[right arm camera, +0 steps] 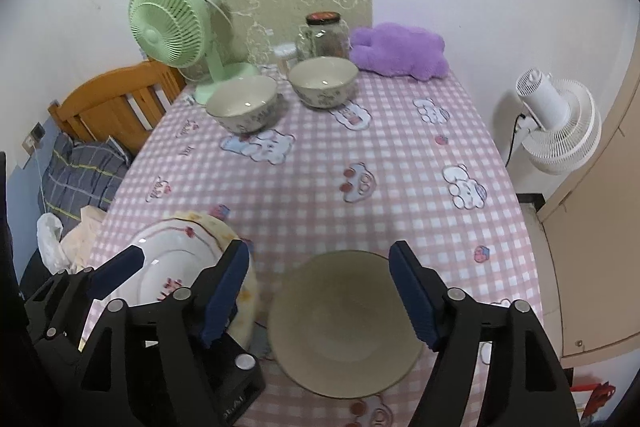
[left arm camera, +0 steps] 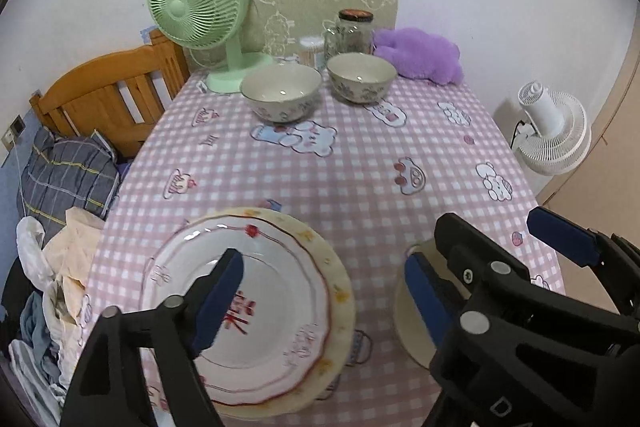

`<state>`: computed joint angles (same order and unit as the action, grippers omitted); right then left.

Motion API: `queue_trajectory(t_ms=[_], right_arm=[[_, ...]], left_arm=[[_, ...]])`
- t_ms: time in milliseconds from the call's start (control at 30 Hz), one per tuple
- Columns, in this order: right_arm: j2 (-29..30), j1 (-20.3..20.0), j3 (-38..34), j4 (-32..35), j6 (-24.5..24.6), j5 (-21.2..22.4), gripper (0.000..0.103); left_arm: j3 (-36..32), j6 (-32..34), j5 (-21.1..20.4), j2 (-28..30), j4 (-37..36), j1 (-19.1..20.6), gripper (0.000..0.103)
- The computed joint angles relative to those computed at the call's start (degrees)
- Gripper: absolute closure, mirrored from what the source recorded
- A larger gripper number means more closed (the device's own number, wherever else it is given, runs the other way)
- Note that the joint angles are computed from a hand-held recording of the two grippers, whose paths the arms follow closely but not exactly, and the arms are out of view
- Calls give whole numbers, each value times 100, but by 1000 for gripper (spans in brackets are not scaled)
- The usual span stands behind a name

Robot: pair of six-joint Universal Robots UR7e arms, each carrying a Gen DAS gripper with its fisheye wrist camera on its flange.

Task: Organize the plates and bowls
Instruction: 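Lower the bowl onto the table and open both grippers, then move both grippers to the next olive-rimmed bowl and grasp its rim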

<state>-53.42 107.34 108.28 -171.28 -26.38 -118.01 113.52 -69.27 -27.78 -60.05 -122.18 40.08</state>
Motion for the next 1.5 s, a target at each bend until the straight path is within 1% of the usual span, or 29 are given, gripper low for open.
queue_trajectory(t_ms=[100,167,267,367,433,467,533,633,700,733,800,933,1000,1133,1167,1233,1300,1333,1400,1500], right_arm=[[98,158,35,-272,75,-85,27],[165,238,16,-339,137,-133,27],[318,380,-92,-305,361,-347,26],[469,474,-218,-343,640,-385,25],[550,501,-299,-364,649,-284,24],[613,521,-402,-263,608,-248,23],[727,559,-585,-101,593,-276,22],[914,583,-857,16,559,-278,17],[1022,564,-1013,30,493,-154,16],[1078,546,-1095,17,452,-80,16],[1230,534,-1298,5,369,-48,16],[1476,516,-1731,178,293,-16,16],[1625,504,-1978,216,207,-9,16],[1878,430,-2422,327,153,151,16],[1976,413,-2564,317,105,166,16],[2186,405,-2846,325,-14,58,16],[2402,401,-3172,494,-75,-64,16],[2501,388,-3321,559,-96,-80,16],[2687,333,-3586,586,-134,38,17],[2954,262,-3944,610,-112,135,17]], left_arm=[[157,175,28,-189,-144,11,15],[238,255,83,-326,-126,28,15],[267,340,198,-471,-8,72,15],[293,527,280,-614,-75,143,15],[288,701,335,-668,-166,208,15],[251,760,344,-682,-166,255,15],[217,893,319,-711,-283,346,15],[141,1172,377,-677,-554,484,15],[118,1551,409,-618,-974,576,16],[72,1641,480,-579,-1044,617,16],[-97,1609,628,-506,-880,702,16],[-388,1864,762,-328,-992,864,16],[-528,2086,844,-209,-1220,960,16],[-794,2546,944,43,-1758,1148,16],[-888,2596,1021,123,-1797,1204,16],[-1102,2487,1084,243,-1592,1325,16],[-1303,2498,1029,354,-1581,1474,17],[-1361,2627,991,408,-1745,1532,17],[-1452,3072,989,560,-2319,1647,17],[-1657,3285,1179,759,-2520,1783,18]])
